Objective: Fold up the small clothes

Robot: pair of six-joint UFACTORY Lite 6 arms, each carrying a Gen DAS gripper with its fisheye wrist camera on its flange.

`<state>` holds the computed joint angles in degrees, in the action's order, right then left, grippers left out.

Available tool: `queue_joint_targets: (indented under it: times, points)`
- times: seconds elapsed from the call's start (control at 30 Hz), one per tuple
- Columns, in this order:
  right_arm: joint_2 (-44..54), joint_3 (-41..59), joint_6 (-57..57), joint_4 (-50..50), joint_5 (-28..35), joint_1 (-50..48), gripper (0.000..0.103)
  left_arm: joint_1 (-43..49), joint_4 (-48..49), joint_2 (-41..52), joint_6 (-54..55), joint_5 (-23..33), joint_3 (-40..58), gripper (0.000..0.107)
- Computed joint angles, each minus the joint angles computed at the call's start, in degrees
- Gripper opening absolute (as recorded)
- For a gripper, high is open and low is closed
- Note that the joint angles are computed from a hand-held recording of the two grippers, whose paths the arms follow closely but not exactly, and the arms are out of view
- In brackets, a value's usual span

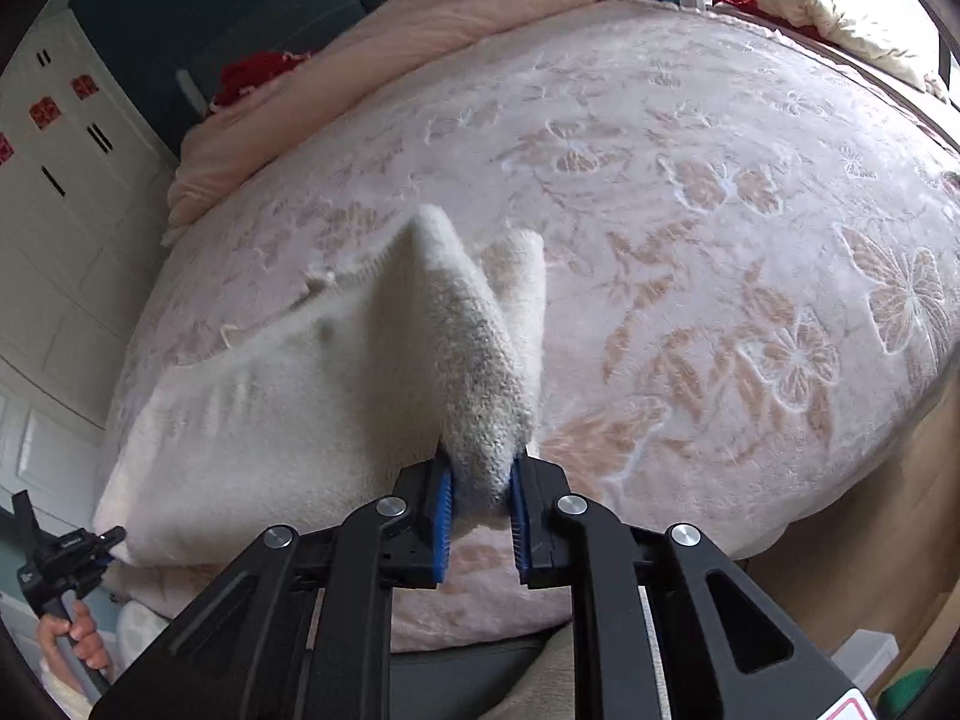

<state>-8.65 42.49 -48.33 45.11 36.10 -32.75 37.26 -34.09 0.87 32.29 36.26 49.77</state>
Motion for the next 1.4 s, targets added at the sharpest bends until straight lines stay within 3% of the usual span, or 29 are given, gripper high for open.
queue_joint_targets:
  times: [0.07, 0.1, 0.23, 0.27, 0.33, 0.37, 0.4, 0.5, 0.67, 0.7, 0.73, 0.77, 0.8, 0.87, 0.93, 1.03, 1.1, 1.23, 1.33, 1.4]
  points:
    - [8.2, -1.8, 1.4, -3.9, -6.8, 2.6, 0.016, -0.7, 1.8, 3.7, -0.9, -3.6, -0.9, 0.024]
    - [10.2, -2.3, 0.5, -2.4, -7.3, 2.1, 0.018, -0.7, 1.6, 5.0, -0.1, -4.3, -1.3, 0.025]
    - [2.6, 0.1, 6.6, -7.5, -2.8, 0.6, 0.027, -0.8, 5.3, -2.8, -1.0, -1.6, -1.8, 0.027]
    - [0.1, 1.4, 9.6, -10.8, -3.5, 1.6, 0.034, -0.8, 5.3, -5.3, -0.6, -0.6, -1.4, 0.032]
    - [-1.4, 5.2, 12.6, -13.0, -4.4, 4.0, 0.046, -1.5, 3.4, -6.8, 0.7, 0.6, 2.5, 0.052]
    - [0.5, 8.4, 11.2, -11.1, -4.5, 5.5, 0.057, -3.2, 3.4, -5.4, -0.6, 0.9, 5.7, 0.067]
    - [3.9, 11.9, 11.2, -10.4, -5.3, 8.1, 0.065, -4.7, 2.4, -2.9, -0.6, 1.0, 9.2, 0.073]
    - [19.9, 25.3, 13.2, -10.2, -7.3, 14.9, 0.067, -12.4, 2.4, 10.9, -4.0, -1.5, 22.1, 0.080]
    - [43.5, 46.2, 29.0, -21.1, -8.2, 21.2, 0.067, -19.7, 15.4, 33.2, -19.9, -4.4, 39.9, 0.077]
    - [46.8, 49.0, 29.5, -21.4, -7.4, 21.6, 0.059, -20.1, 16.5, 35.6, -21.0, -4.4, 42.0, 0.062]
    - [49.5, 51.5, 29.5, -21.5, -6.1, 22.1, 0.039, -20.7, 19.8, 38.0, -22.9, -5.1, 43.3, 0.051]
    - [50.4, 52.4, 27.8, -19.2, -4.8, 22.1, 0.011, -21.0, 21.1, 39.5, -23.6, -5.0, 44.4, 0.040]
    - [48.9, 51.8, 27.3, -18.2, -5.4, 22.1, 0.008, -20.8, 20.1, 39.4, -22.8, -5.3, 44.4, 0.029]
    - [43.2, 47.8, 23.7, -14.6, -8.7, 20.9, 0.007, -21.2, 23.6, 38.8, -25.1, -6.0, 44.6, 0.017]
    - [43.5, 49.4, 21.5, -10.8, -9.0, 18.1, 0.007, -21.0, 27.0, 40.5, -28.0, -5.5, 47.1, 0.016]
    - [55.8, 58.9, 27.7, -19.5, -4.8, 17.9, 0.008, -21.7, 30.8, 46.7, -30.6, -4.2, 53.1, 0.018]
    - [54.8, 57.6, 26.8, -20.1, -5.1, 18.3, 0.012, -23.2, 35.6, 46.2, -33.5, -4.7, 53.2, 0.019]
    - [35.7, 40.5, 20.7, -12.2, -12.9, 18.8, 0.024, -21.4, 23.7, 35.6, -23.6, -5.1, 45.7, 0.019]
    - [26.1, 31.5, 12.7, -4.7, -12.2, 22.9, 0.024, -22.5, 14.2, 23.7, -14.7, -6.8, 34.8, 0.022]
    - [26.2, 30.0, 13.0, -3.2, -10.8, 28.3, 0.024, -25.4, 10.5, 20.4, -12.3, -6.5, 30.7, 0.030]
